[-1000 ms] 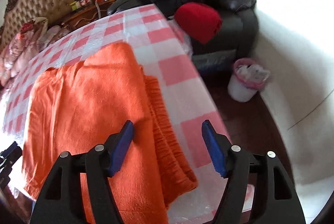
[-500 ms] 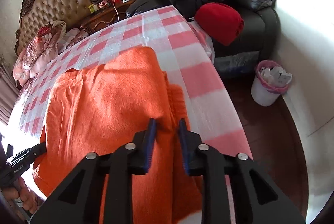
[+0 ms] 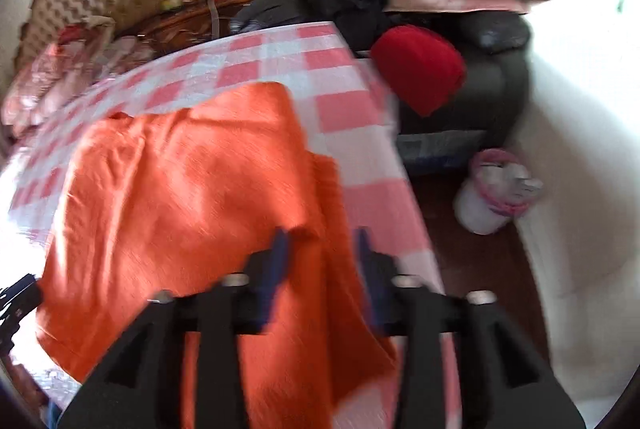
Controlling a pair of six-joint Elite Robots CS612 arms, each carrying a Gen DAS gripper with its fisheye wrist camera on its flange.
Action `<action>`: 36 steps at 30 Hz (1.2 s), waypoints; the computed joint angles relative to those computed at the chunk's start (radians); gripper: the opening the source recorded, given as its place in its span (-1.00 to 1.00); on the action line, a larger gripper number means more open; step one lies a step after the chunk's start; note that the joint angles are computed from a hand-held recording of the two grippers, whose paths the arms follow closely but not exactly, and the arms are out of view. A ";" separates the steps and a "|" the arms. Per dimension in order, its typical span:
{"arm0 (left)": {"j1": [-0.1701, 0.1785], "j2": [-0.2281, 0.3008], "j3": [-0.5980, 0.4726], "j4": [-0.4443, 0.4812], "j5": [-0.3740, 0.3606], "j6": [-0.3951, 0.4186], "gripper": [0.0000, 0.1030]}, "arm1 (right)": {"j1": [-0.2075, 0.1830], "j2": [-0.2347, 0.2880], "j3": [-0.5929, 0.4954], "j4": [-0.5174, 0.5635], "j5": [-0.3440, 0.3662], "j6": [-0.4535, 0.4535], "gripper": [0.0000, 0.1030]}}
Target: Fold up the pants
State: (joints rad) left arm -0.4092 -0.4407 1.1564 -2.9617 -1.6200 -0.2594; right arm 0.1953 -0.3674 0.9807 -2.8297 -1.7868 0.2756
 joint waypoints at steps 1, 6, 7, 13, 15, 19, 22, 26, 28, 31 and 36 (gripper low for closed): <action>-0.005 -0.004 0.011 -0.002 0.013 0.019 -0.04 | 0.009 -0.010 0.027 -0.031 -0.052 0.014 0.24; -0.021 -0.010 0.033 0.016 0.079 0.071 0.01 | 0.030 -0.024 0.080 -0.070 -0.145 -0.023 0.36; -0.023 -0.012 0.038 0.013 0.088 0.076 0.02 | 0.033 -0.034 0.094 -0.066 -0.151 -0.012 0.36; -0.029 -0.049 0.101 -0.048 0.084 0.094 0.10 | 0.065 -0.086 0.173 -0.102 -0.217 0.008 0.36; -0.031 -0.057 0.116 -0.062 0.078 0.101 0.11 | 0.073 -0.096 0.189 -0.115 -0.226 0.016 0.36; -0.034 -0.067 0.135 -0.090 0.067 0.110 0.13 | 0.084 -0.101 0.198 -0.134 -0.249 0.018 0.36; -0.036 -0.072 0.147 -0.105 0.066 0.118 0.13 | 0.087 -0.097 0.186 -0.121 -0.255 0.017 0.36; -0.034 -0.071 0.144 -0.116 0.062 0.109 0.16 | 0.087 -0.089 0.173 -0.112 -0.251 0.019 0.36; -0.034 -0.066 0.141 -0.143 0.068 0.097 0.16 | 0.086 -0.082 0.165 -0.126 -0.250 0.012 0.36; -0.037 -0.053 0.116 -0.156 0.080 0.083 0.16 | 0.084 -0.069 0.146 -0.113 -0.254 0.014 0.41; -0.045 -0.024 0.058 -0.078 0.093 0.096 0.16 | 0.078 -0.055 0.123 -0.034 -0.249 0.025 0.41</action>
State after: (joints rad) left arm -0.4542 -0.4649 1.2148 -3.0398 -1.5270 -0.1632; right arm 0.2734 -0.4225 1.1039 -2.8640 -2.0354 0.3001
